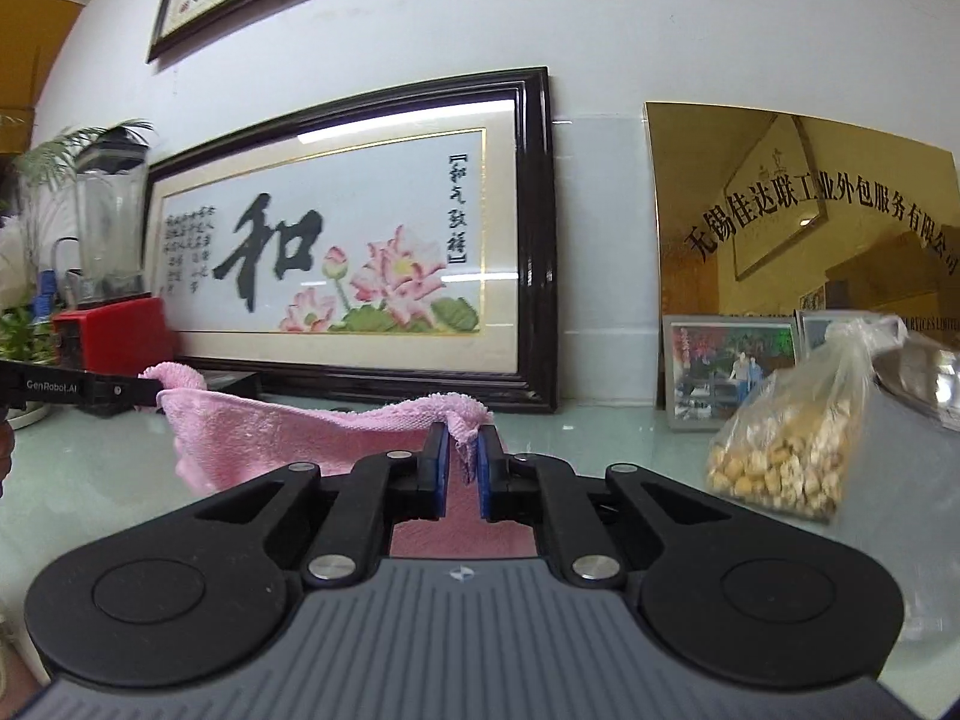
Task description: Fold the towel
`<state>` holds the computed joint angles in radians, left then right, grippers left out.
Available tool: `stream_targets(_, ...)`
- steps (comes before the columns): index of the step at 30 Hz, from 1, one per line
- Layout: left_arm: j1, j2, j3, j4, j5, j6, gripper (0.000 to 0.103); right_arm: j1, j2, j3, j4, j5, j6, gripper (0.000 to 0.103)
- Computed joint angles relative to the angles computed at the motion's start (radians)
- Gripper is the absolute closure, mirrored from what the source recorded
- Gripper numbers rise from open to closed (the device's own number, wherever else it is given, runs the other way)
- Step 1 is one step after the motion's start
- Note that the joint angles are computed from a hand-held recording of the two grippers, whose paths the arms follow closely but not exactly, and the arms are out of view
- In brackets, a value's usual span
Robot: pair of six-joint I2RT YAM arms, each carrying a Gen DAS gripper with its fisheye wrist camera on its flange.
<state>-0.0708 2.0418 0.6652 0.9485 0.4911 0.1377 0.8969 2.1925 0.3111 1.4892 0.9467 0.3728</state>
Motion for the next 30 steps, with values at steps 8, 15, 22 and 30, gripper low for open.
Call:
stream_targets(8,-0.111,0.231,0.409,-0.311,-0.238,-0.008,0.094,-0.352,-0.026,0.262,-0.382,-0.335,-0.008,0.093)
stream_targets(15,-0.106,0.359,0.629,-0.489,-0.256,-0.041,0.083,-0.481,0.109,0.484,-0.599,-0.492,0.014,0.088)
stream_targets(22,-0.041,0.318,0.555,-0.337,-0.208,-0.077,0.029,-0.486,0.107,0.394,-0.453,-0.497,0.055,0.078)
stream_targets(30,-0.025,0.343,0.604,-0.499,-0.112,0.133,0.028,-0.638,0.121,0.407,-0.462,-0.732,0.149,0.068)
